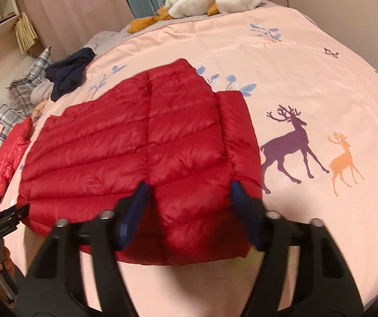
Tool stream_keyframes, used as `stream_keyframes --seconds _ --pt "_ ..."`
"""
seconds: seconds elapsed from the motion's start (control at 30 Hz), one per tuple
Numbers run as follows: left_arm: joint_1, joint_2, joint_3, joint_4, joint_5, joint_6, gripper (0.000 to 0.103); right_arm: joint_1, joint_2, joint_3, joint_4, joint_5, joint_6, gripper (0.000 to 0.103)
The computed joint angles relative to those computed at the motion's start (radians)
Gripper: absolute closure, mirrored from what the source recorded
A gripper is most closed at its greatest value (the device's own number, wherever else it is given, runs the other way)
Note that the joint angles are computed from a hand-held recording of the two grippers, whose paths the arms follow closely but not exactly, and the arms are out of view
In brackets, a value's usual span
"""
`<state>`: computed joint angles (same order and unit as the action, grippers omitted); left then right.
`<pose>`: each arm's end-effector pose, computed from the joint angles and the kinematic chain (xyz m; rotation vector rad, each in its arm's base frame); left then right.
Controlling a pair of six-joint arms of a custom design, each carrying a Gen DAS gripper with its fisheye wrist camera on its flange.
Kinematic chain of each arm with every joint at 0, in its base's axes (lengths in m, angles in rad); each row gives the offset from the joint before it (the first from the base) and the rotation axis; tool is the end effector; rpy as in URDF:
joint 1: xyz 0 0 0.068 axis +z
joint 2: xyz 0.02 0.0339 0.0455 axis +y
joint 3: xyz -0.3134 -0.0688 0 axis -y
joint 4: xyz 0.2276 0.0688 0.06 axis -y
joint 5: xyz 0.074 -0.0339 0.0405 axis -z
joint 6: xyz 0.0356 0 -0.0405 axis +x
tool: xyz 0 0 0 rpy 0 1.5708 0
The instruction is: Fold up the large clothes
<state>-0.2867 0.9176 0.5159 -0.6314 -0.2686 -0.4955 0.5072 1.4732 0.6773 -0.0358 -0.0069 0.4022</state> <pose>0.1158 -0.0243 0.2356 -0.3595 2.5218 0.0506 0.2319 0.1291 0.2238 -0.1317 2.4436 0.4239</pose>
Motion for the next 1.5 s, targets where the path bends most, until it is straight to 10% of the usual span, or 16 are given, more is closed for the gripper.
stream_keyframes --seconds 0.27,1.5 --pt "-0.088 0.014 -0.002 -0.014 -0.04 -0.076 0.03 0.002 0.039 0.046 -0.012 0.027 -0.012 0.062" --pt "-0.134 0.02 -0.021 -0.019 -0.066 -0.124 0.03 0.0 0.024 -0.012 0.01 -0.003 0.002 0.06"
